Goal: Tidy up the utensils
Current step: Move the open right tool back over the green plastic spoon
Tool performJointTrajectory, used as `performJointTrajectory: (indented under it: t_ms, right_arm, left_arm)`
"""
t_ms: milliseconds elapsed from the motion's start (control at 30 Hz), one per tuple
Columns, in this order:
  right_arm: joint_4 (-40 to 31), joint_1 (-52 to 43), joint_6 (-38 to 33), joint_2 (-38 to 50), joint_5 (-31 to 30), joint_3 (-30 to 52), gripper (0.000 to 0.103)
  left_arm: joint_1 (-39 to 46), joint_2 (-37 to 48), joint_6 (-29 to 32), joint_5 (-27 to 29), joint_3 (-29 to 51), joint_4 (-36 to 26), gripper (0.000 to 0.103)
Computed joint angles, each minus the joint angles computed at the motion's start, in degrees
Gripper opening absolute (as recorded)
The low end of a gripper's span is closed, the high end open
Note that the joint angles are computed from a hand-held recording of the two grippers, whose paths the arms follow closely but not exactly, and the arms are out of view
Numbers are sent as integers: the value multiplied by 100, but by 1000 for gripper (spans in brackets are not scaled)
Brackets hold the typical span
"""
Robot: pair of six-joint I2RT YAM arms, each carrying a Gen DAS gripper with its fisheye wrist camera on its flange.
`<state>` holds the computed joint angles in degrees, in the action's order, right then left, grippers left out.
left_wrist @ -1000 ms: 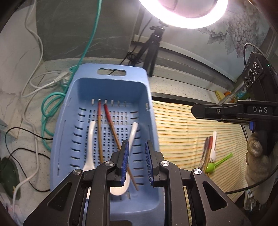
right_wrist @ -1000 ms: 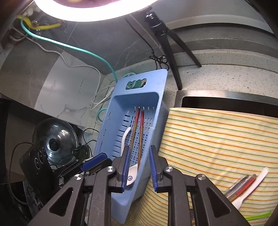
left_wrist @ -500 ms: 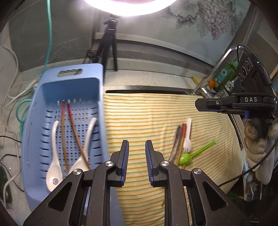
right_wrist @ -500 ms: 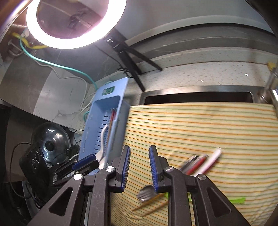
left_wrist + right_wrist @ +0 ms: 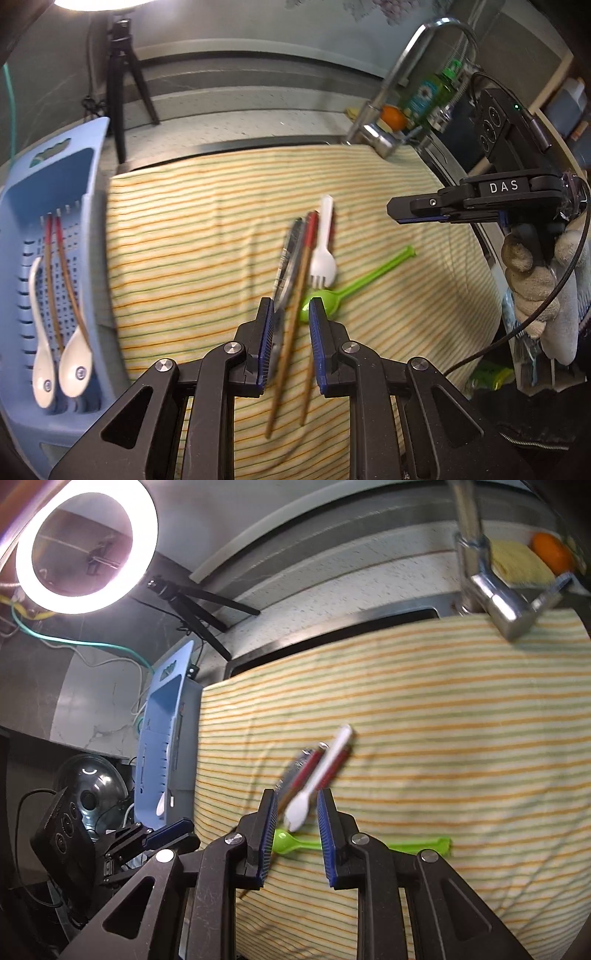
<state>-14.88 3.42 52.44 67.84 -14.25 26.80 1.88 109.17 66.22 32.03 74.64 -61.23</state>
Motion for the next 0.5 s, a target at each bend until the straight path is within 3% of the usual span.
performJointTrajectory:
  t_ms: [233, 500]
  right_arm:
    - [624, 277, 953, -302, -162, -959, 20]
    - [2002, 317, 2492, -73, -202, -1803, 27]
  left_arm:
    - [-274, -64, -39, -191, -268, 239, 18]
    - [-601, -99, 40, -523, -583, 716, 18]
